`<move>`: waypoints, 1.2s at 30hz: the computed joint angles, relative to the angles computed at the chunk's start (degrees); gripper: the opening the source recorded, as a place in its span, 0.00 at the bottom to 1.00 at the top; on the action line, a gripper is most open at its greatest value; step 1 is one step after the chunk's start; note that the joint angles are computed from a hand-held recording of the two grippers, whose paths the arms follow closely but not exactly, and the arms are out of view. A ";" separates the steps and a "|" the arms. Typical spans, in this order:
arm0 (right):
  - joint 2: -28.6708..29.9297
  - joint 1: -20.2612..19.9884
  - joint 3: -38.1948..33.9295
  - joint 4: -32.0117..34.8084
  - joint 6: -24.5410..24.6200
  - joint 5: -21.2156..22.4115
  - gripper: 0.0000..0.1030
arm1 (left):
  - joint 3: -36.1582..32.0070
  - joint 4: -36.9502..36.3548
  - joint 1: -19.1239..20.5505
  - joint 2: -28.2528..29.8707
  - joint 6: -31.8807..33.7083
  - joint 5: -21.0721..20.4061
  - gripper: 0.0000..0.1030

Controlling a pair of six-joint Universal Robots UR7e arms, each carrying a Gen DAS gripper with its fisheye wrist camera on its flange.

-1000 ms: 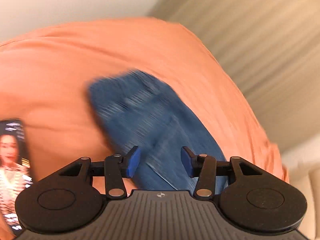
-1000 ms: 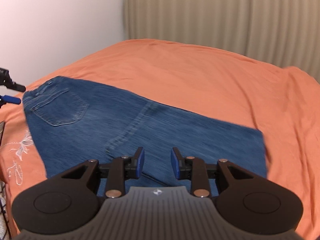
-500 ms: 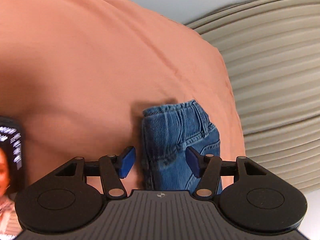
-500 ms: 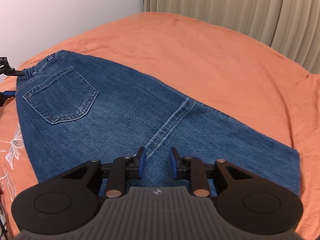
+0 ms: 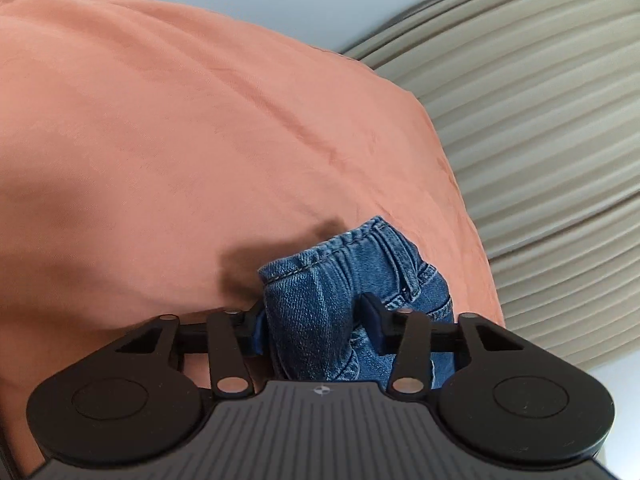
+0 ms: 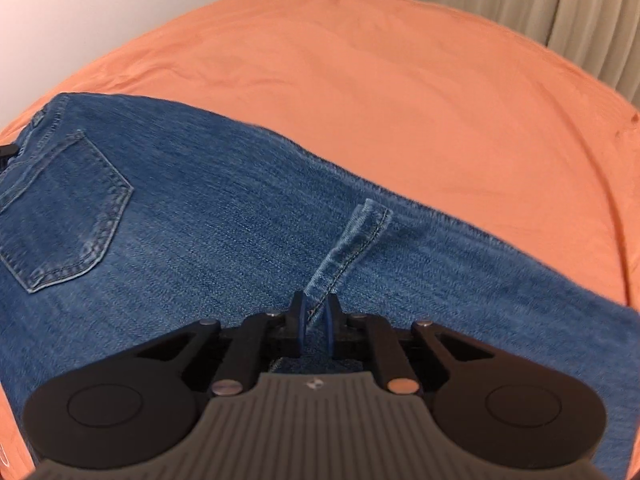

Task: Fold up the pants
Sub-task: 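Grasp the elastic waistband with the left gripper while the right gripper pins the seam, then lift the waistband with the left gripper and fold it over onto the jeans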

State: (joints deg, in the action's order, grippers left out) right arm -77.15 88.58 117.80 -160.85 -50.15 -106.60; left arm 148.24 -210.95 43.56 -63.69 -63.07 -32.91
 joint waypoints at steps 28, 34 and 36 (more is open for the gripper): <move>-32.88 -20.08 5.21 22.52 -2.40 24.00 0.05 | -34.31 31.19 -22.04 16.37 29.04 8.55 0.19; -35.85 -28.72 4.08 29.34 -2.92 30.53 0.05 | -42.70 34.65 -20.73 28.15 33.17 1.16 0.19; -36.56 -30.57 3.95 30.94 -3.06 31.66 0.05 | -44.70 38.91 -20.20 30.81 31.50 -2.28 0.19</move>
